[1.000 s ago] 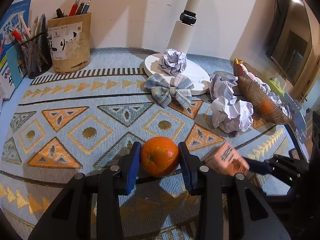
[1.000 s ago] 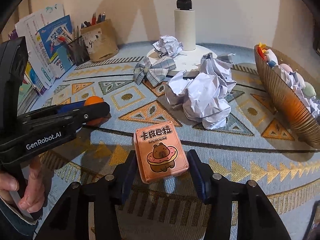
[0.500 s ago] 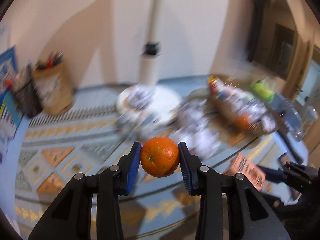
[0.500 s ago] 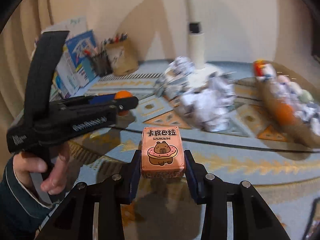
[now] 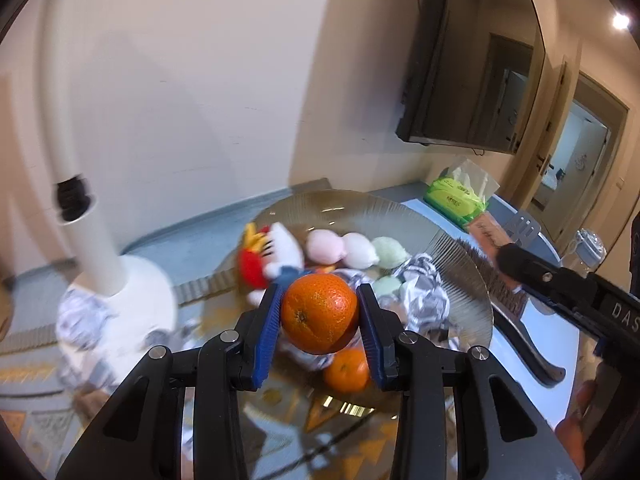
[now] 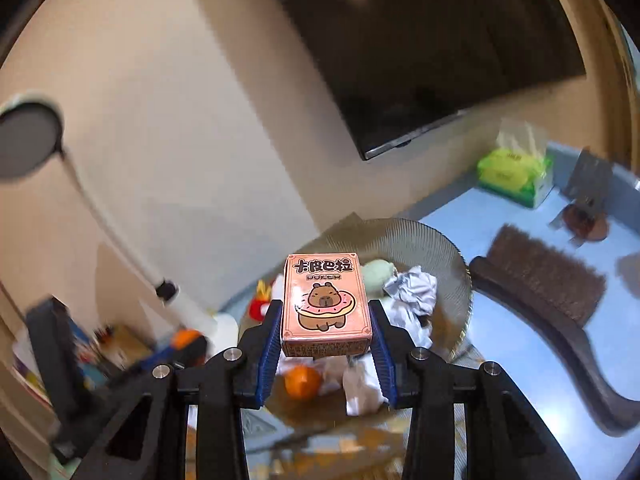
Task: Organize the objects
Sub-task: 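Carry the orange and pink box over the bowl and open both tools, then move both open tools back down toward the bow and paper balls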
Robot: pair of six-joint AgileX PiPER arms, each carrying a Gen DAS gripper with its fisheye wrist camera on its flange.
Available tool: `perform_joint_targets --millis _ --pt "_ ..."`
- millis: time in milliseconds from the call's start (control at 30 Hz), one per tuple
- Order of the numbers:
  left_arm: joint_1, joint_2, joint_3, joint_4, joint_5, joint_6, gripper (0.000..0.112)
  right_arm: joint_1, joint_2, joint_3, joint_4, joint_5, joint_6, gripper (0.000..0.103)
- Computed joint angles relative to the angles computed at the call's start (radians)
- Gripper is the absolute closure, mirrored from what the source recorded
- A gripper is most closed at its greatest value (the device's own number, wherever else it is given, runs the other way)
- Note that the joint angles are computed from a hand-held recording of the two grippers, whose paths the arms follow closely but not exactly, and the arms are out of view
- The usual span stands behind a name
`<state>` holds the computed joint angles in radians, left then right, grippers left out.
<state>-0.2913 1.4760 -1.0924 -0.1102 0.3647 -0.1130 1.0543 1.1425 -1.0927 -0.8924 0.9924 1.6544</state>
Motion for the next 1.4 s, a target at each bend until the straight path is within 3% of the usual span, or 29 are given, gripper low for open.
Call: perform_joint_targets --millis 67,133,167,200,333,433,500,567,633,700,733,800,833,933,1000,1067,1100,1167,1400 --pt "-0.005 0.036 -0.022 -0.025 -0.029 0.035 0.076 -0.053 0.033 -0.015 0.015 -0.039 -0.017 0.063" --pt "-0.008 0.041 -0.021 -0.053 -0.034 0.085 0.041 -0.104 0.075 -0.037 0.032 -0.087 -0.069 0.058" --pt "-0.007 0.021 0.005 -0.023 -0.056 0.058 0.039 -0.139 0.097 -0.058 0.076 -0.103 -0.133 0.051" --pt "-0.001 -0.002 0.029 -0.033 -0.065 0.069 0.038 -0.152 0.104 -0.065 0.101 -0.098 -0.171 0.051" --pt "0.096 -0.12 0.116 -0.282 -0.005 0.312 0.038 -0.133 0.076 0.001 0.108 -0.125 -0.16 0.05" --pt "0.185 -0.261 0.193 -0.302 0.043 0.34 0.038 -0.106 0.038 0.05 0.145 -0.207 -0.153 0.05" --pt "0.28 -0.374 0.239 -0.349 0.094 0.409 0.038 -0.066 0.038 0.045 0.174 -0.244 -0.178 0.05" --pt "0.419 -0.496 0.272 -0.39 0.172 0.494 0.034 0.028 0.076 -0.003 0.166 -0.224 -0.19 0.05" --pt "0.587 -0.575 0.301 -0.499 0.25 0.646 0.019 0.141 0.138 -0.059 0.108 -0.176 -0.163 0.042" --pt "0.787 -0.632 0.352 -0.606 0.319 0.81 0.014 0.21 0.194 -0.09 0.066 -0.147 -0.122 0.03" --pt "0.866 -0.646 0.387 -0.649 0.328 0.881 0.013 0.235 0.233 -0.099 0.06 -0.152 -0.105 0.028" --pt "0.969 -0.629 0.463 -0.675 0.295 0.965 0.013 0.254 0.299 -0.102 0.062 -0.174 -0.081 0.028" --pt "0.991 -0.586 0.506 -0.692 0.257 1.011 0.014 0.272 0.361 -0.122 0.052 -0.146 -0.068 0.028" --pt "0.976 -0.481 0.596 -0.778 0.136 1.133 0.015 0.309 0.462 -0.133 -0.006 -0.09 -0.013 0.028" --pt "0.991 -0.406 0.633 -0.914 0.104 1.28 0.014 0.299 0.503 -0.17 0.042 -0.059 -0.068 0.028" --pt "0.97 -0.371 0.632 -0.932 0.078 1.293 0.015 0.299 0.494 -0.152 0.022 -0.069 -0.047 0.023" --pt "0.977 -0.385 0.641 -0.968 0.079 1.333 0.013 0.295 0.493 -0.147 0.026 -0.07 -0.043 0.015" --pt "1.005 -0.432 0.686 -1.048 0.071 1.424 0.013 0.268 0.485 -0.128 0.062 -0.112 -0.058 0.015" --pt "0.961 -0.434 0.68 -0.943 0.038 1.325 0.013 0.225 0.481 -0.116 0.113 -0.17 -0.082 0.015"
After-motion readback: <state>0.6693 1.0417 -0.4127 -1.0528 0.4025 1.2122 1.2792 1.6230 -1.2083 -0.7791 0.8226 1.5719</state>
